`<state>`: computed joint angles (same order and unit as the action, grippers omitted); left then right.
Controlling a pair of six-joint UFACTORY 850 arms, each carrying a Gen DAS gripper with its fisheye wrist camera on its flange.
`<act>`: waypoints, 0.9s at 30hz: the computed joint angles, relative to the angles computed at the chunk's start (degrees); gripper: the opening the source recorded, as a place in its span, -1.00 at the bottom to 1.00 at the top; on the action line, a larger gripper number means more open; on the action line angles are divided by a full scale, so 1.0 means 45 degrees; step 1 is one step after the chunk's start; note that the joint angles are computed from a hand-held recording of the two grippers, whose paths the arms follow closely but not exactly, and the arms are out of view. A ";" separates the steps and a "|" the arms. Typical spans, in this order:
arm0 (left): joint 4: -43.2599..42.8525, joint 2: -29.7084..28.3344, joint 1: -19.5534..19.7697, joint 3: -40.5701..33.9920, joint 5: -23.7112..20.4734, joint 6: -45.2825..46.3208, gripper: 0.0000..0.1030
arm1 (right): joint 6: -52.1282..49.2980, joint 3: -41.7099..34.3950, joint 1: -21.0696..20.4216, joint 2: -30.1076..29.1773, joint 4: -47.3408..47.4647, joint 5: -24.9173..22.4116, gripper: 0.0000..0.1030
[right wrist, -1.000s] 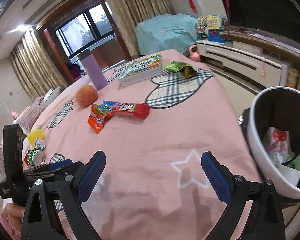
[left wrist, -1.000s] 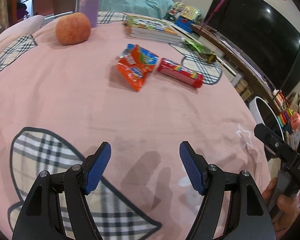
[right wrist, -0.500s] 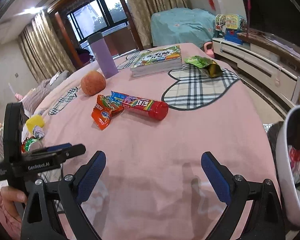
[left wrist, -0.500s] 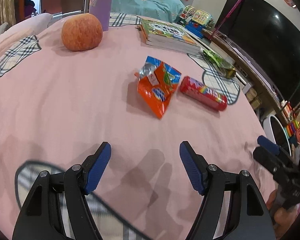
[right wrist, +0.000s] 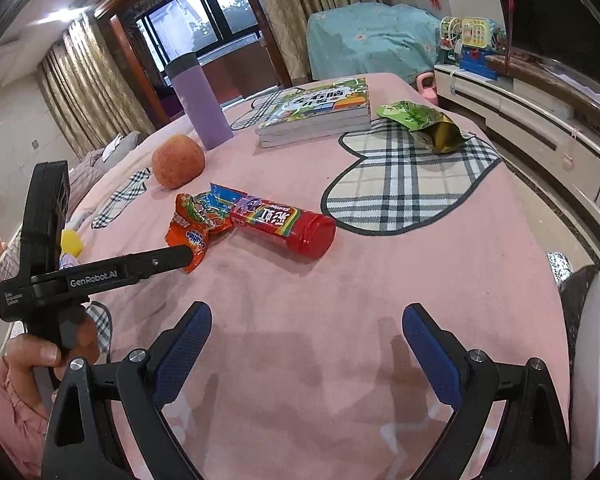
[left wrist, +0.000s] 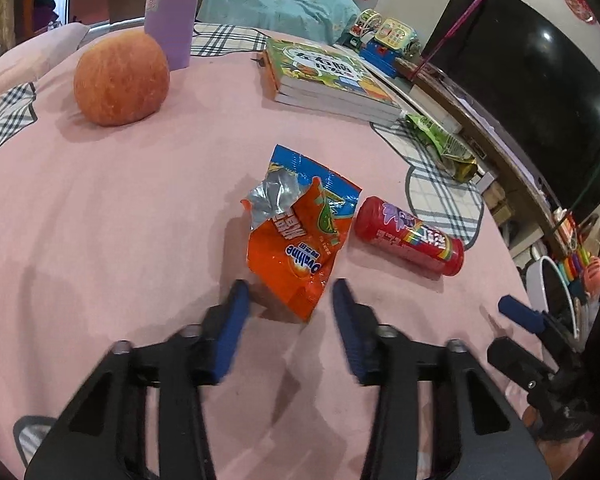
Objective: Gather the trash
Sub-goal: 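Grasp the orange snack bag with the left tool while the right tool grasps the red Skittles tube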
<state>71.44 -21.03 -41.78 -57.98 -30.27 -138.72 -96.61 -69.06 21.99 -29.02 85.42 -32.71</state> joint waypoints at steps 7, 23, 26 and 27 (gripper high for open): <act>0.0541 0.0311 -0.0212 0.0424 0.0078 -0.0455 -0.89 | 0.0145 -0.0828 0.0362 -0.0530 -0.0641 0.0112 0.89; 0.0167 0.0729 -0.0991 0.1058 -0.0082 -0.0879 -0.88 | 0.2461 -0.3103 0.1636 -0.2017 -0.4745 0.1716 0.59; -0.0186 0.0594 -0.1003 0.0874 -0.0299 -0.0397 -0.87 | 0.1979 -0.2665 0.1594 -0.1736 -0.4109 0.2137 0.01; -0.0256 0.0567 -0.1000 0.0829 -0.0334 -0.0305 -0.86 | 0.2034 -0.2567 0.1491 -0.1675 -0.3987 0.1972 -0.09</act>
